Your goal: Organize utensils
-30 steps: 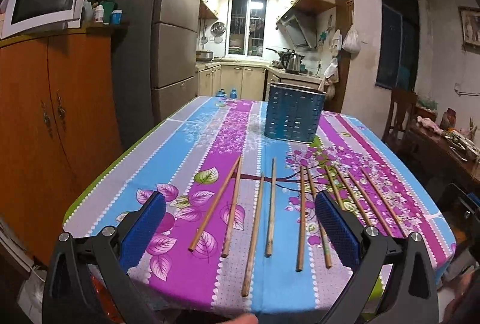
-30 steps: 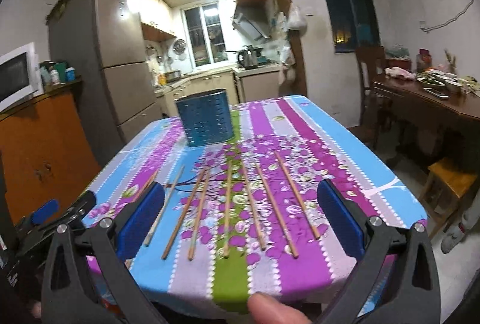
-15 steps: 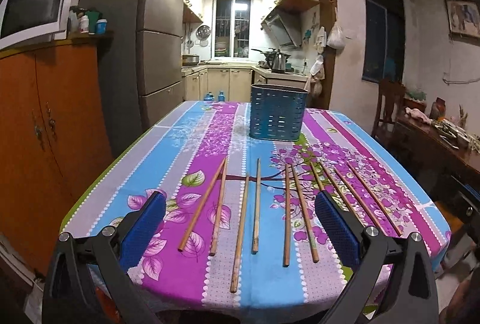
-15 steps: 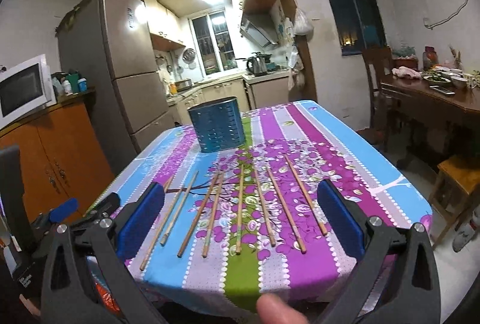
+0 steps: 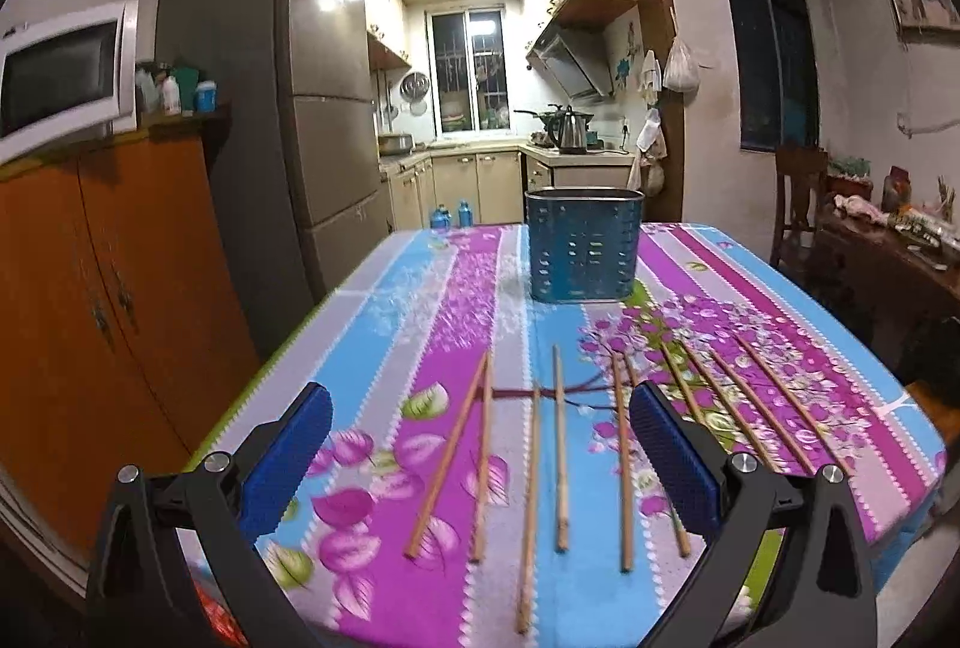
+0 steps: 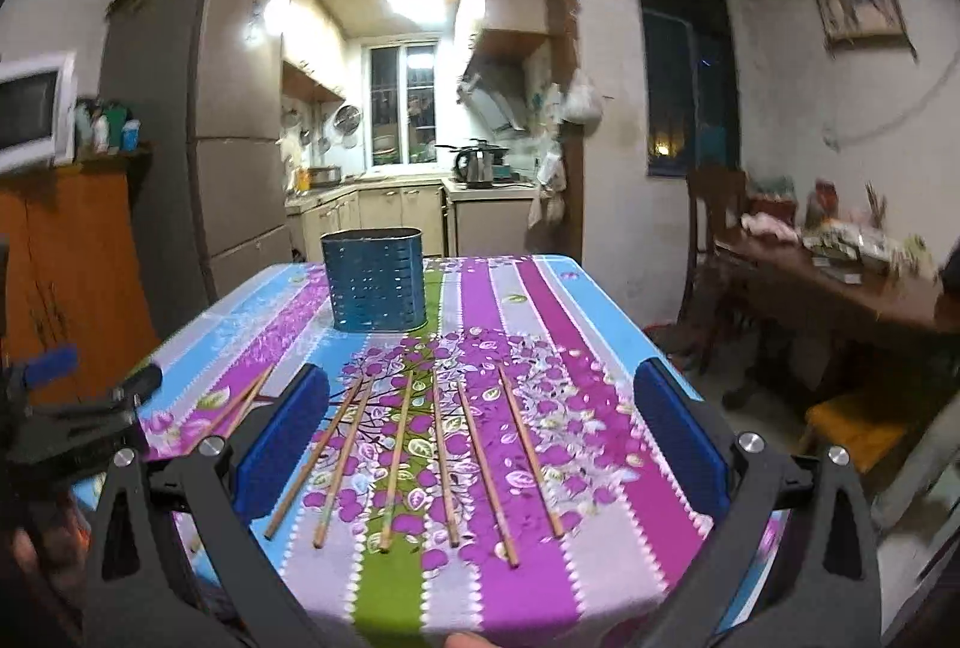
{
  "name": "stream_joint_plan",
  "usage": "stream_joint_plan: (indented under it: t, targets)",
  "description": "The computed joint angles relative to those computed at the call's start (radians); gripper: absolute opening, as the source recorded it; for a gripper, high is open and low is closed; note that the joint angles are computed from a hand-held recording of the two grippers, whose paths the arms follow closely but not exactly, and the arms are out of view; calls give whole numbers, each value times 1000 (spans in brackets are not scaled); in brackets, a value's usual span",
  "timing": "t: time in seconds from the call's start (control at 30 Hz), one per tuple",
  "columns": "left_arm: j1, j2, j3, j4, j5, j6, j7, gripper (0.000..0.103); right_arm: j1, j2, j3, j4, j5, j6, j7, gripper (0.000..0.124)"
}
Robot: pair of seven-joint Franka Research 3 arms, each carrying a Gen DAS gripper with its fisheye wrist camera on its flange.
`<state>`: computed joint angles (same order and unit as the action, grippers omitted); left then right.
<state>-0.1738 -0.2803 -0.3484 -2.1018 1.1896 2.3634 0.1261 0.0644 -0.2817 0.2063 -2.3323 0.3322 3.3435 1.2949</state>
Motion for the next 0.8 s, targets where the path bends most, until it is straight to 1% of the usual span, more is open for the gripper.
stream_joint_plan:
  t: [0.03,0.07,0.13,0.17,0.23,0.4,0.53,0.6,0.8]
  targets:
    - [2,3,-1,5,5,-7,10,99,-7,3,3,6,-5,-9,-19,98]
    - [4,8,-1,10,12,-16,18,99,-48,4,41,7,-4,-6,-28,98]
    - [6,12,-1,13,22,-31,23,99,-203,1,186,7,2,6,-44,98]
    - [6,15,2,15,21,-34,28,99,-247,-1,224,11,-13,-2,-34,98]
    - [5,16,12,11,10,-29,36,99,-255,6,226,19,-29,-25,-38,98]
    - [7,28,22,12,-15,-30,63,99,-386,11,332,45,-99,-78,32,98]
    - [6,40,27,14,-18,-27,73,99,-425,16,358,57,-159,-87,83,98]
    - [7,42,28,15,-14,-26,72,99,-467,13,389,62,-193,-88,115,98]
    - [7,55,34,24,-23,-25,84,99,-485,19,393,71,-275,-100,180,98]
